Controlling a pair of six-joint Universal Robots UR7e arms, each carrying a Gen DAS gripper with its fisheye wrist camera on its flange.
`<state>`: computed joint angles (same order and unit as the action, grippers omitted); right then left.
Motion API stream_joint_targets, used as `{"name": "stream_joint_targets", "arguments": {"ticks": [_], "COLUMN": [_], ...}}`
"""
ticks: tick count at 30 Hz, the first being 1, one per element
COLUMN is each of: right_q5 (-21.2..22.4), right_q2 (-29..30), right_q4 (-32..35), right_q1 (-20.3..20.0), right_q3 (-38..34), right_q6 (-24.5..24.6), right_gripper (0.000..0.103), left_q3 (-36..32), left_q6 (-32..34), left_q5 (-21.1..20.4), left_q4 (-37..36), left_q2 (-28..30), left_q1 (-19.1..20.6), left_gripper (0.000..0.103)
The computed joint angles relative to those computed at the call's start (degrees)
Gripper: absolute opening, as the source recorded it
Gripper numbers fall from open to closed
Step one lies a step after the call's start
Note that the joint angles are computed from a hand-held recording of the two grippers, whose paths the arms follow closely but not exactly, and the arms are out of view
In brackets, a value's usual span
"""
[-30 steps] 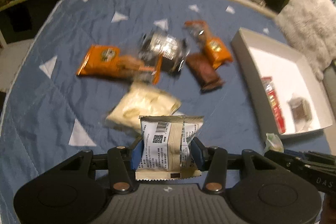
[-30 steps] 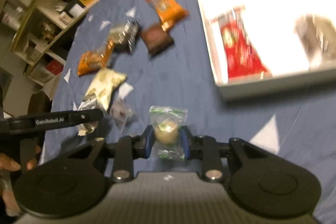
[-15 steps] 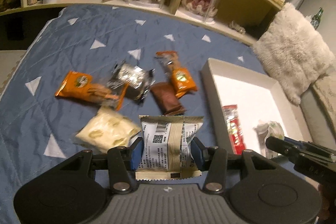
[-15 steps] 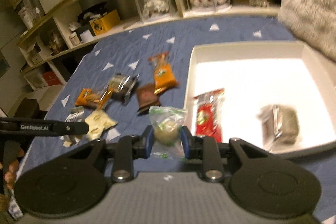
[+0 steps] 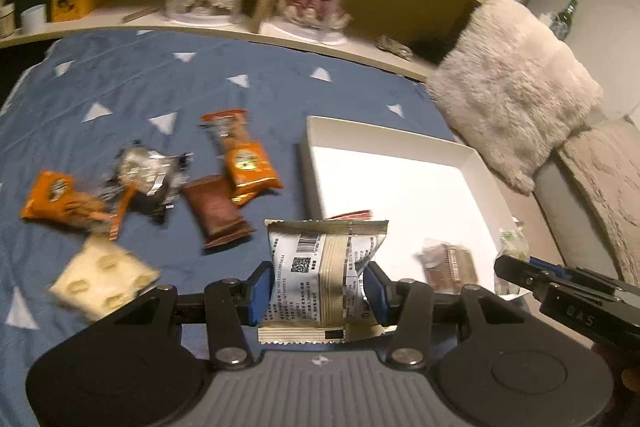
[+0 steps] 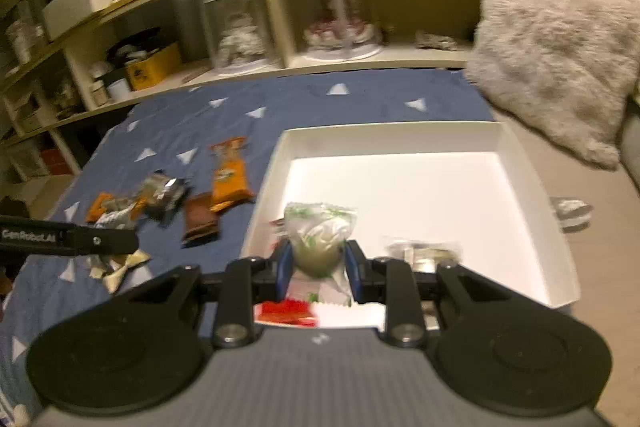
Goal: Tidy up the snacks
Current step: 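Carry both packs to the white tray and lower them inside, then open both tools to release the packs and withdraw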
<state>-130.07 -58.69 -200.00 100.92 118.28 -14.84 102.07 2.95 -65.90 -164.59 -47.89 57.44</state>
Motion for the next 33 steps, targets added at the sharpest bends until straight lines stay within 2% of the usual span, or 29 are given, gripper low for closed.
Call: {"name": "stream_joint_targets", "arguments": {"ticks": [14,18,26,29,33], "right_q5": [-3.66,-3.62,-5.29,-7.33,-7.80], "right_q2": [-4.88,-6.29,-5.24,-3.76,-2.96], "right_q4": [-0.01,0.07,0.43,1.24,3.59], "right_q1": [-6.00,-7.54,-9.26,-9.38,-9.64], "right_q3": [2.65,3.80,2.30,0.40,-0.94], "right_q6": [3.94,5.27,4.08,2.93,2.01], "right_gripper": [0.033,0.033,0.033,0.033,0.033], "left_q3": [-6.94,-8.95,-13.31,-14.60,-16.49], "left_q6": [-2.59,-3.06,-5.34,-6.61,-7.56], "left_q5": [-5.22,-5.50,-5.64,-5.31,-7.19], "left_q4": [3.68,5.20,8.52,9.90,11.50], "left_q2": [10.32,12.77,16.23,17.17,18.30], "left_q1": [-2.60,-2.96,-1.86,-1.34,-0.54], "left_gripper": [0.050,0.050,0.050,0.050,0.050]}}
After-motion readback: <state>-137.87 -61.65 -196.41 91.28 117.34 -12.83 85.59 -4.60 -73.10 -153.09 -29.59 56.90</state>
